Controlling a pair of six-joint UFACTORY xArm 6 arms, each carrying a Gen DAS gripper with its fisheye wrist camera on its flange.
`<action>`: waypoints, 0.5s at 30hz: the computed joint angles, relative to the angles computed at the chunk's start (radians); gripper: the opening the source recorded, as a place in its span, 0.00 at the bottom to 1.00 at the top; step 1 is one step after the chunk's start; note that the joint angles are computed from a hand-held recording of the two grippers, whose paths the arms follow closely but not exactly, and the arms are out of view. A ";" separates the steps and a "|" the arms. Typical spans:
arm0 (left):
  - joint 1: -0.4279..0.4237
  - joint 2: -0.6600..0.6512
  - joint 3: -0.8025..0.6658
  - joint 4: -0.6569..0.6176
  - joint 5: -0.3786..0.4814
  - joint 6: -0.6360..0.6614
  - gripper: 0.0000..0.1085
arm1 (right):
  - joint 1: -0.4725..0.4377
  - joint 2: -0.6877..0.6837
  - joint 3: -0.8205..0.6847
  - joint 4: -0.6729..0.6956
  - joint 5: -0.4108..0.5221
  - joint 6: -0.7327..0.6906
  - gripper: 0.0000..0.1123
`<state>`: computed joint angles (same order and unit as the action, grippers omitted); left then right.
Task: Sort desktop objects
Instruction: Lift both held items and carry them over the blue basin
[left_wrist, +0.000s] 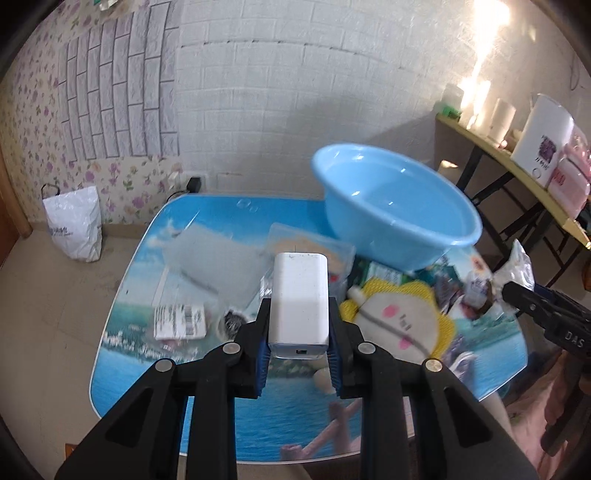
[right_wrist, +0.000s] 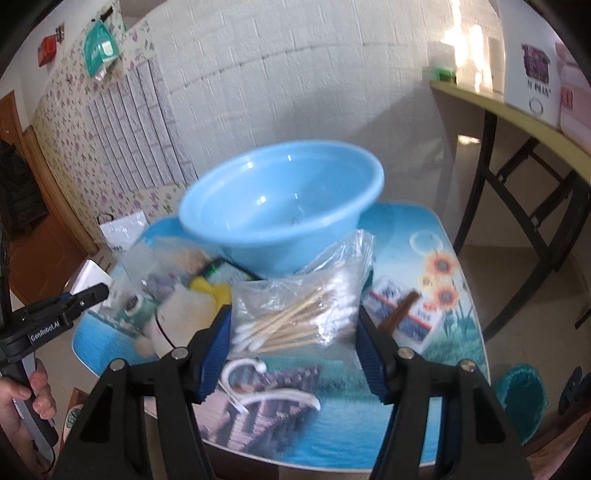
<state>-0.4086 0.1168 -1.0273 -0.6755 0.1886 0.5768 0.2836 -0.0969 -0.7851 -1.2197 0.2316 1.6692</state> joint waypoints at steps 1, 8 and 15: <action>-0.003 0.001 -0.018 -0.025 0.015 0.025 0.22 | -0.004 0.000 -0.012 -0.006 0.000 -0.006 0.55; -0.024 0.066 -0.148 -0.001 0.065 0.038 0.22 | -0.058 0.044 -0.089 0.066 -0.092 -0.138 0.55; -0.046 0.193 -0.333 0.047 0.155 0.002 0.22 | -0.107 0.137 -0.169 0.231 -0.162 -0.364 0.55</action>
